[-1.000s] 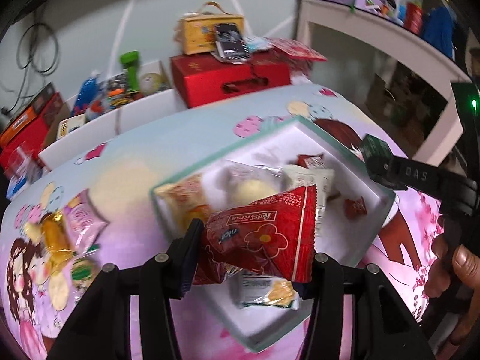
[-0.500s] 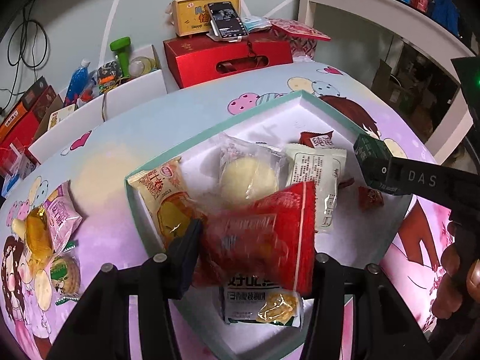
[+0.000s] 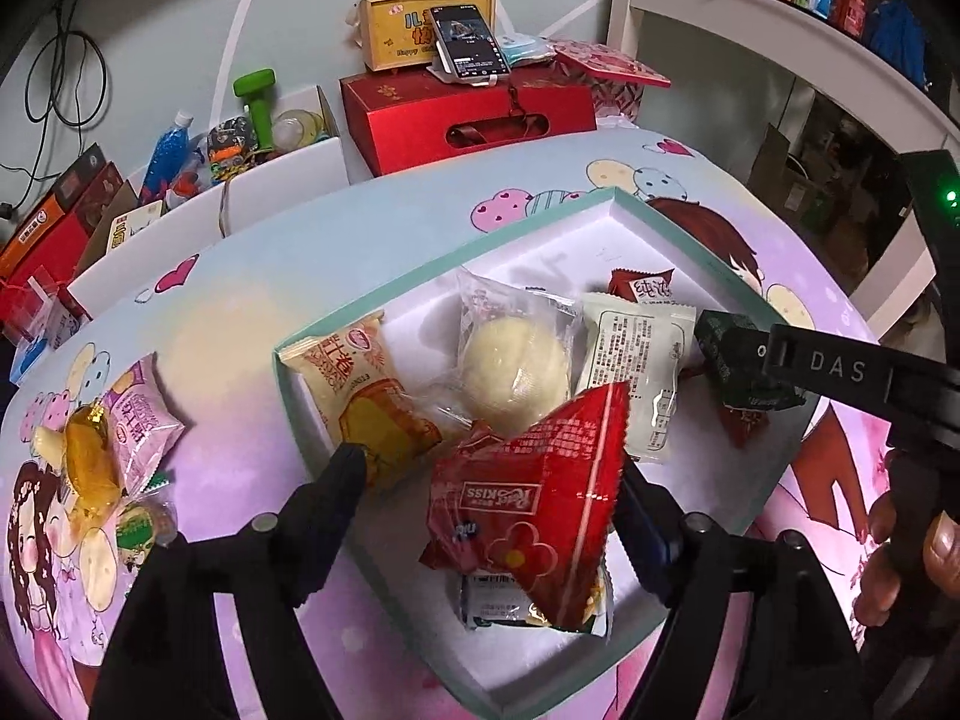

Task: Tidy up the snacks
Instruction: 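Open both tools to release the red and green packs into the tray, then move both open tools back over the snack pile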

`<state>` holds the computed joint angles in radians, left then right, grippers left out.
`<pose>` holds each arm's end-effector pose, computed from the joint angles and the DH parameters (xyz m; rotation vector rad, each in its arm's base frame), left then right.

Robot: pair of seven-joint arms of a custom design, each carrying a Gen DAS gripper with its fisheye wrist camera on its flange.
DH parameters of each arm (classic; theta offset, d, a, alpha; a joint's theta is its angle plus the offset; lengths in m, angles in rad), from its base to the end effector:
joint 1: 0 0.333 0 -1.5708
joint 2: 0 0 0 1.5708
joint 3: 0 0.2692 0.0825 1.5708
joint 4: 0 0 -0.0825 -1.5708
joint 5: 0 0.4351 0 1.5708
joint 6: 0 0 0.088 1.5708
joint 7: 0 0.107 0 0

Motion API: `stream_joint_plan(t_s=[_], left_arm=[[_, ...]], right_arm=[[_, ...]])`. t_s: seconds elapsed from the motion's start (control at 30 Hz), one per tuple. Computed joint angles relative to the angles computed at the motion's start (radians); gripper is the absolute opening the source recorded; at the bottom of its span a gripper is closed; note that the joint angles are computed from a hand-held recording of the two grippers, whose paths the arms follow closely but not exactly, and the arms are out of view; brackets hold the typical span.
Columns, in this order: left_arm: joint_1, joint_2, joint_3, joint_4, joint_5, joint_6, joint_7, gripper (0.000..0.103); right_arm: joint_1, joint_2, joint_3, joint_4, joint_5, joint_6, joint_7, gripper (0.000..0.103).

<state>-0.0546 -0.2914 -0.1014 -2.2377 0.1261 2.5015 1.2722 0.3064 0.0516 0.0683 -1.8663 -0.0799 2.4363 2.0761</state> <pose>0.5608 -0.0911 0.4863 -1.9539 1.8423 -0.5500 0.6172 0.2419 0.4779 -1.7979 1.9567 -0.3191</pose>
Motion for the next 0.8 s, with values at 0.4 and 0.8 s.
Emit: stream_joint_plan(t_s=[0.4,0.8], left_arm=[[0.009,-0.065,0.016,-0.030,-0.016,0.028,-0.003,0.088],[0.100,-0.094,0.041,-0.056,0.019,-0.025,-0.184,0.089]], right_arm=[[0.005,-0.017,0.007,-0.011,-0.015,0.026,-0.010,0.086],[0.009,-0.031,0.013,-0.024,-0.043,0.065,0.008,0.101]])
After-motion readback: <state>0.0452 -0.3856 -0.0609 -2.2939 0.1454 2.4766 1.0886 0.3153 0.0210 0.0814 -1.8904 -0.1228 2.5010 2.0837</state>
